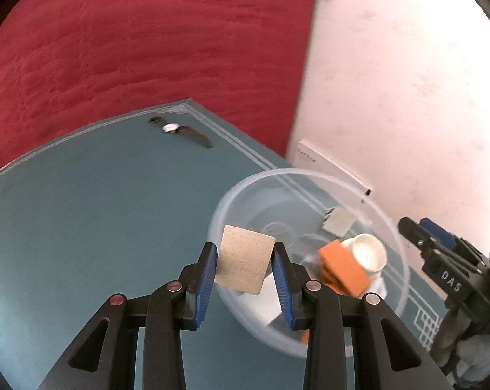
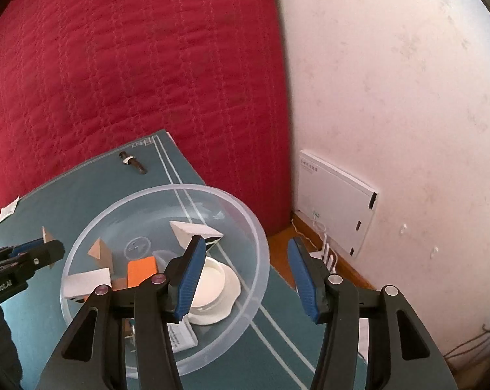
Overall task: Organize rigid objects
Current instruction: 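Lower both triangular blocks into the bowl and open both grippers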
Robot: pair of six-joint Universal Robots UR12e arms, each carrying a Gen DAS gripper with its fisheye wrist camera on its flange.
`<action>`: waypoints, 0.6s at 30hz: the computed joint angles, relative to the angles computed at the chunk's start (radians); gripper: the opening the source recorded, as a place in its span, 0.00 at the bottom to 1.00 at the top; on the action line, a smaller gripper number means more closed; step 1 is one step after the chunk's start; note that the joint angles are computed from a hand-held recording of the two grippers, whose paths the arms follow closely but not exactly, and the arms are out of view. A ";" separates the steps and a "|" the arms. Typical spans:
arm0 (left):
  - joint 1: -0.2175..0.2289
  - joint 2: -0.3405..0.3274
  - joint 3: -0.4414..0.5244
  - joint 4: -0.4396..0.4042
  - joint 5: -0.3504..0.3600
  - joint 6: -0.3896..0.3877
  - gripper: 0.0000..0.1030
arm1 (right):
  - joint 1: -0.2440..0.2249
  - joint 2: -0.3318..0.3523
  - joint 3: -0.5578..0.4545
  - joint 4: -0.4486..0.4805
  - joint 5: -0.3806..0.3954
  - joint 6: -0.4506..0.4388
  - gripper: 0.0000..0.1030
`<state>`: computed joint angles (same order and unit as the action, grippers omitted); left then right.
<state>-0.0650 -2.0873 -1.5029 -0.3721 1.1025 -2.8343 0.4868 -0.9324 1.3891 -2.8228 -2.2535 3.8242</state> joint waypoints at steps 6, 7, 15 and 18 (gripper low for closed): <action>-0.023 -0.005 0.009 -0.001 -0.014 0.035 0.36 | -0.007 -0.008 0.014 -0.003 0.007 0.031 0.53; -0.027 -0.009 0.013 -0.001 -0.014 0.036 0.36 | -0.007 -0.009 0.017 -0.004 0.008 0.035 0.53; -0.043 -0.019 0.022 -0.010 -0.003 0.043 0.74 | -0.010 -0.019 0.031 -0.013 0.021 0.038 0.54; -0.040 -0.017 0.017 -0.004 0.004 0.036 0.74 | -0.012 -0.019 0.032 -0.016 0.015 0.045 0.59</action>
